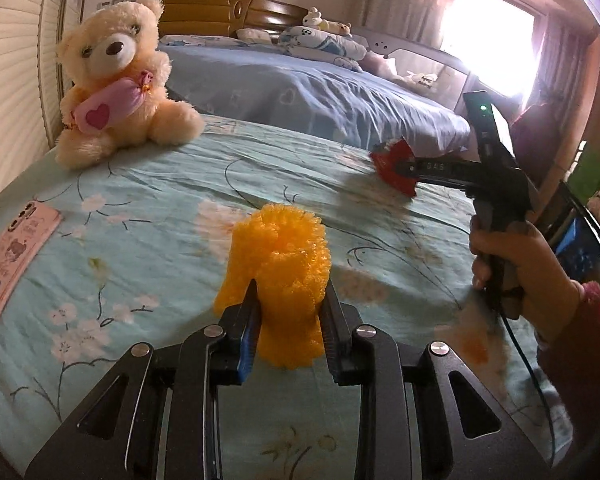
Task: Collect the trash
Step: 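Grasp the yellow corn foam net with the left tool while the right tool grasps the red snack packet, then carry the yellow foam net and red snack packet over the bin with both tools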
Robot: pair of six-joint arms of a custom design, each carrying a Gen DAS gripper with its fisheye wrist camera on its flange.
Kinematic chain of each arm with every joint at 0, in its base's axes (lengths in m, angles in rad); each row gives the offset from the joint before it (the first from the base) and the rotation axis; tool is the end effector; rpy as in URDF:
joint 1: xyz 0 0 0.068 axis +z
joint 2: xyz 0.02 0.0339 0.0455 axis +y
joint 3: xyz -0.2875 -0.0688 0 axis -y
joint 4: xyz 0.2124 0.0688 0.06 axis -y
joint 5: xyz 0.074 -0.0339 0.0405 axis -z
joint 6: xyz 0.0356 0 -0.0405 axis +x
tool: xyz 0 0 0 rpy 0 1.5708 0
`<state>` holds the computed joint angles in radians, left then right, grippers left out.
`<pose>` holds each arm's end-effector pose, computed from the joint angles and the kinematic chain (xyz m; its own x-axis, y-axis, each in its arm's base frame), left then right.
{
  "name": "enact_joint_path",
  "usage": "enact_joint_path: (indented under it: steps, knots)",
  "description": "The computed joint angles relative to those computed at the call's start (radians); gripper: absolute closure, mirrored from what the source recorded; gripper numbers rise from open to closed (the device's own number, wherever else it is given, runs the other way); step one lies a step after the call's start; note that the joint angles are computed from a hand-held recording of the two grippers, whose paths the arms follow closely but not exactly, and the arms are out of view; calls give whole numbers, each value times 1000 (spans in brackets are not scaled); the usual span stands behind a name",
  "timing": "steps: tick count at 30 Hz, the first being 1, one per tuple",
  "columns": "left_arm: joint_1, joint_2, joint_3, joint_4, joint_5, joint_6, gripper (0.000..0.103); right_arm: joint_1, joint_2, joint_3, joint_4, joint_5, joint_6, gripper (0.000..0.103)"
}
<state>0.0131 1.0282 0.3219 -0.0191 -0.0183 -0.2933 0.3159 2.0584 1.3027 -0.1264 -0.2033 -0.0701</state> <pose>0.1541 0.0027 0.1948 -0.6273 -0.2973 -0.7198 -0.2174 0.9544 -0.2047 0.3966 0.1372 0.1814 -0.7022 -0.3017 -0.6449 -0.4766 0.8721 0.1110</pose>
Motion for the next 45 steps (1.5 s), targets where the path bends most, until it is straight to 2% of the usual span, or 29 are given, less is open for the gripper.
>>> enact_joint_path:
  steps: [1, 9, 12, 14, 15, 16, 18, 23, 24, 26, 27, 30, 31, 32, 39, 45]
  knots:
    - [9, -3, 0, -3, 8, 2, 74, -3, 7, 5, -9, -1, 1, 103]
    - [3, 1, -19, 21, -8, -30, 69, -58, -95, -128, 21, -88, 15, 103]
    - [-17, -3, -29, 27, -28, -38, 69, -69, -120, -140, 29, -124, 19, 92]
    - [-17, 2, -32, 34, -27, -37, 69, -72, -124, -128, 31, -153, 32, 67]
    - [-16, 0, -34, 35, -24, -39, 69, -67, -125, -121, 40, -152, 41, 45]
    - [-3, 3, -38, 44, -8, -36, 69, -57, -123, -115, 57, -143, 45, 35]
    - [15, 13, -41, 58, 16, -30, 69, -29, -97, -72, 69, -98, 42, 35]
    - [20, 42, -36, 68, 33, -18, 69, 0, 54, 135, -3, -22, 74, 36]
    - [19, 44, -35, 68, 34, -18, 69, 0, 83, 172, -25, -13, 71, 37]
    - [20, 48, -34, 70, 36, -17, 69, -3, 148, 251, -84, -4, 76, 65]
    - [19, 48, -34, 70, 36, -18, 69, -8, 158, 259, -95, -3, 78, 85]
    - [18, 50, -32, 70, 32, -17, 69, -29, 116, 185, -50, -29, 79, 87]
    - [15, 51, -32, 70, 28, -16, 69, -36, 90, 149, -38, -43, 79, 95]
    - [12, 54, -31, 70, 26, -18, 70, -42, 66, 120, -31, -59, 78, 96]
    - [-86, 31, -19, 35, -71, -50, 77, -139, -237, -238, 26, -225, 76, 98]
    - [-341, 5, 24, -41, -156, -179, 79, -329, -491, -503, -19, -380, 28, 98]
